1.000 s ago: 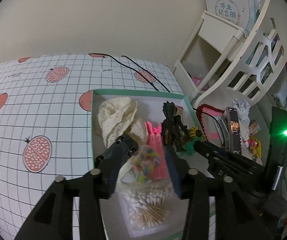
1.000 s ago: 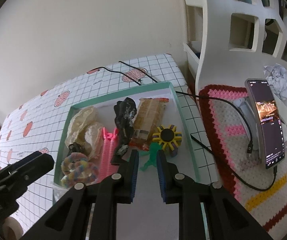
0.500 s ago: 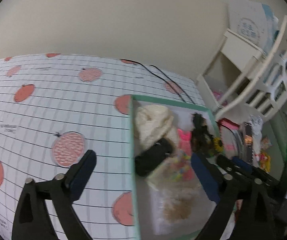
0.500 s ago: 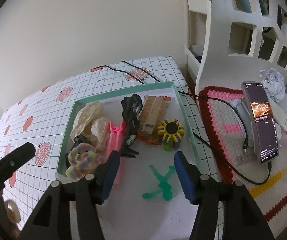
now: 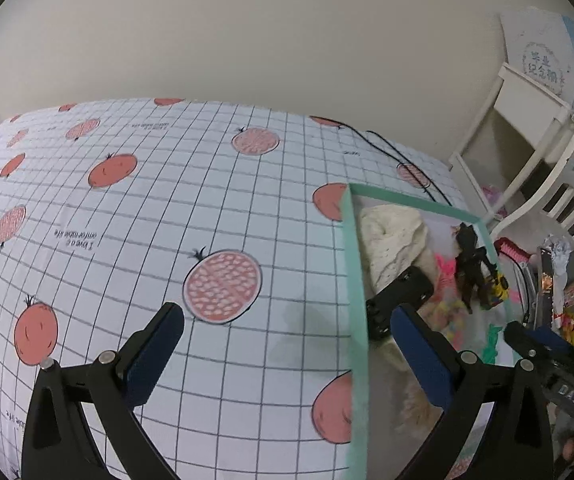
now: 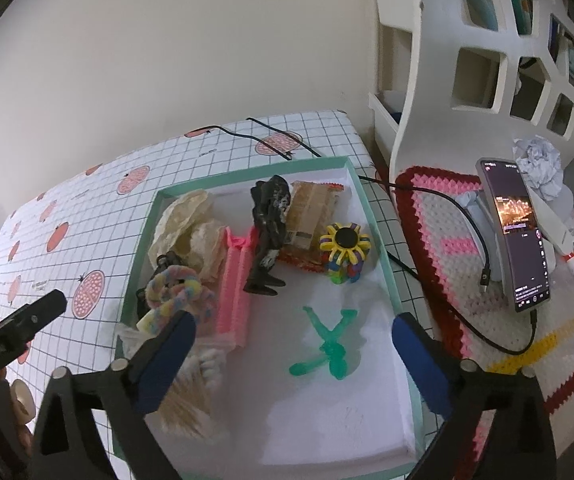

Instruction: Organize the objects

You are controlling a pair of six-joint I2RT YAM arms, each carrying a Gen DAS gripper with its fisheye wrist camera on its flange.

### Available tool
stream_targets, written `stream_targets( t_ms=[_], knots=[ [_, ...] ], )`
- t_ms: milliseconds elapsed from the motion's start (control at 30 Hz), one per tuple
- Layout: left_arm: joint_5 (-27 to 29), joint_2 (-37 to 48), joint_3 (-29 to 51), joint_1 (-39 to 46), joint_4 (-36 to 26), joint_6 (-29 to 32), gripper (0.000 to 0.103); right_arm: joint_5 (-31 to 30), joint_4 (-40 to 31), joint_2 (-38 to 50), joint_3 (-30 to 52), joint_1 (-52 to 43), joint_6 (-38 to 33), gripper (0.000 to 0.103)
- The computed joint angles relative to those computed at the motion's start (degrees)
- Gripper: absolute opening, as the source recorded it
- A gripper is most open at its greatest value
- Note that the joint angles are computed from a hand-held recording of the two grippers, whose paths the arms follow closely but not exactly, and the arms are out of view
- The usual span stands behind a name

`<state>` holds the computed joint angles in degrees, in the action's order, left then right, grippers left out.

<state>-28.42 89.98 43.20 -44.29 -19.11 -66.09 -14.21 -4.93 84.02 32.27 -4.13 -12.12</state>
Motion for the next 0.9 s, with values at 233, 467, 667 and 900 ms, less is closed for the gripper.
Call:
stream_targets(
  t_ms=[233,467,667,900],
  knots=[
    [-2.7,-1.5,-2.0,-2.0,-3.4,-3.5,0.103,-0.3,-0.8,-5.0,-3.1,0.5,0.0,0.103],
    [-6.2,-5.5,-2.8,-5.4,-7.6,-6.4,0.103,-0.2,-3.0,-12.1,-7.0,1.7,1.1,0.103],
    [-9.1,-7.0,-2.1,-10.7,-12.3,-11.0,0.103,0.8,-6.8,-20.2,-10.2,3.5,2.1,0.103],
    [-13.3,-10.8,-3.2,-17.8,-20.6,-23.8,0.103,2.9,-12.3,-30.9,-14.2,6.3,2.4,0.103]
  ],
)
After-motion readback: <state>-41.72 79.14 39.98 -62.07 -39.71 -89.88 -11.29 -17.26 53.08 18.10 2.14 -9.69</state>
